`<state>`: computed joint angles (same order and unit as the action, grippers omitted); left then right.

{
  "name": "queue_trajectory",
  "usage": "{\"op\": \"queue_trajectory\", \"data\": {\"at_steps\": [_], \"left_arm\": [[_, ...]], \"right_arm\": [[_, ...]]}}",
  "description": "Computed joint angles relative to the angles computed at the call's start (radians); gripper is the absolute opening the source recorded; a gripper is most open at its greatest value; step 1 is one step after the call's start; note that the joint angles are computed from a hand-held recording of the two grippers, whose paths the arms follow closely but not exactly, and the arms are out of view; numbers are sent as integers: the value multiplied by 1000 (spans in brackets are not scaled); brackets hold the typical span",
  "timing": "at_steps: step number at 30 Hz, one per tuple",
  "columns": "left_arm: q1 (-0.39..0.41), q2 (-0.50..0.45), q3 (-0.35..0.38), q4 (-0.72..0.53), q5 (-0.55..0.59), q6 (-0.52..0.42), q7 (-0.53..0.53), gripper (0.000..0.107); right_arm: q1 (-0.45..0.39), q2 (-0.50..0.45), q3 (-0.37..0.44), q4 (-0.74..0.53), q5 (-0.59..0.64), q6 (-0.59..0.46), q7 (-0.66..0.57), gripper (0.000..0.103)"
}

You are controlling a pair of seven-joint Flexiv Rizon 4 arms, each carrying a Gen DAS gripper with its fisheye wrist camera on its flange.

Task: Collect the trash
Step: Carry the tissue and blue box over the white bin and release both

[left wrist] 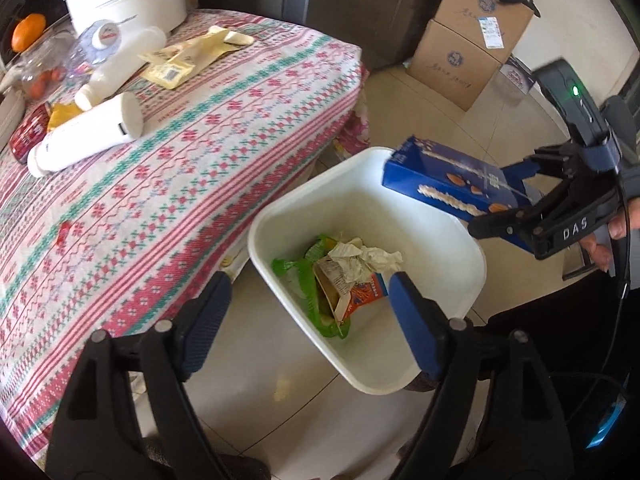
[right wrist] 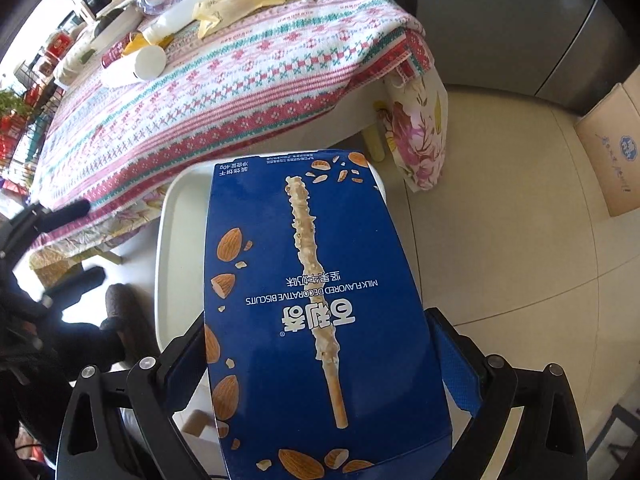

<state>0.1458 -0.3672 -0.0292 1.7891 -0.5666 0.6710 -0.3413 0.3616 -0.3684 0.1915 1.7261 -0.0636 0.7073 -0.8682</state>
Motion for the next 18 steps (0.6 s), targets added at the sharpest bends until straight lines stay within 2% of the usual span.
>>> {"op": "queue_trajectory", "data": {"at_steps": [9, 18], "left_arm": [[26, -23, 10, -37, 5, -24, -49, 83], [38, -35, 10, -62, 7, -40, -74, 83]], "right_arm": [[6, -51, 18, -72, 40, -99, -55, 102], [25, -74, 17, -99, 41, -108, -88, 102]]}}
